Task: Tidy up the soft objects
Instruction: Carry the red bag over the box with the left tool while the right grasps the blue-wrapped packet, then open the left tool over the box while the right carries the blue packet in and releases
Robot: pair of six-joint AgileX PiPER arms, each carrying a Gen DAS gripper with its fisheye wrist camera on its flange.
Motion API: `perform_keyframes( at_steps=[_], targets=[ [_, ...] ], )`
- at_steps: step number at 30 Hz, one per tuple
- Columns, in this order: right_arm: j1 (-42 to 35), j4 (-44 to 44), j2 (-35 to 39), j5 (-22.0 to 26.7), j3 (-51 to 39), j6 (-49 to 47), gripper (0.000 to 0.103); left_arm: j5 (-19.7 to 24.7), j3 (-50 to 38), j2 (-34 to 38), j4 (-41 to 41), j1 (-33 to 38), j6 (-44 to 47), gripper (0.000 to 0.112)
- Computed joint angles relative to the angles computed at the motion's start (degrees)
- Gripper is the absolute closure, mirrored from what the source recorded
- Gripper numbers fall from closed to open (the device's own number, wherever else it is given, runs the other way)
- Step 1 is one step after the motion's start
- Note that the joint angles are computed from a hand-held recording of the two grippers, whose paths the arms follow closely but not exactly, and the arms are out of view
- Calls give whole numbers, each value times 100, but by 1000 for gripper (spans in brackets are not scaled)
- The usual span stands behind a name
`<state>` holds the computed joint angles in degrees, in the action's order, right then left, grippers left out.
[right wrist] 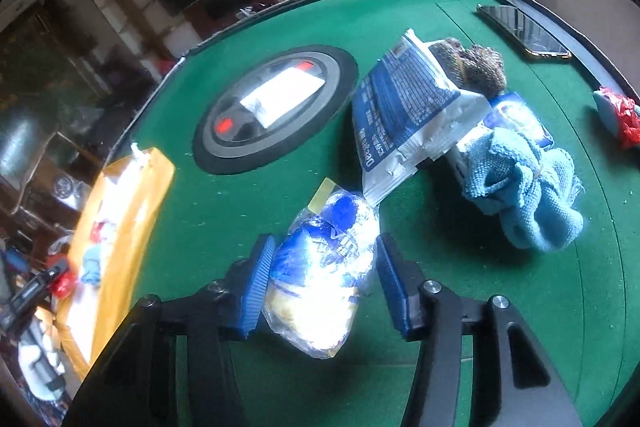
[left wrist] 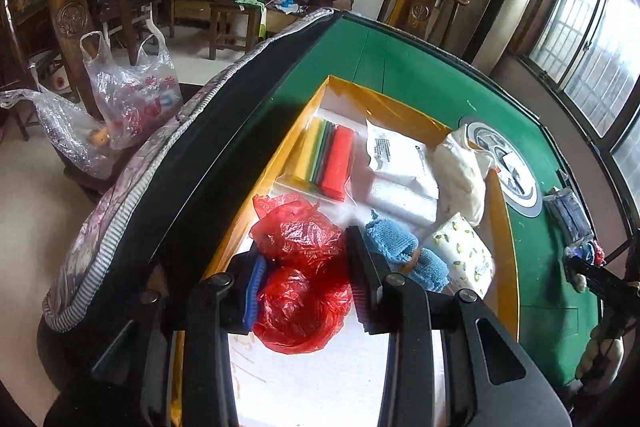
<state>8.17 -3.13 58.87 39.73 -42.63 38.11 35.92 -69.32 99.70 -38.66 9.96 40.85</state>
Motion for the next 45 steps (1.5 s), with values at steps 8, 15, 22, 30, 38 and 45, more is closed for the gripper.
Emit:
perform_keyframes(
  at_steps=[8,15,22,30,38,45],
  targets=[
    [94,1168,-162,-266,-114,-931,56,323,-581,514,996,-329,-1011,55],
    [508,2329,298,-697,-428,-1709,56,471,79,-266,-658,291,354,51],
    [2067,2410,2018,-856,-1971,-1898,56,638,678,-842,-1680,1039,1205,46],
    [3212,2410,4510,222,-4625,-2397,56,930,710,-642,-1924,1599,1352,46],
    [3482,1330,6189,1505,-6912,-1625,56,1049,736,-518,-2087,1795,1587,46],
    [3565,488,6787,2215,-8106,-1133,56,1122,758,-483,-2146,1842,1723,46]
  ],
)
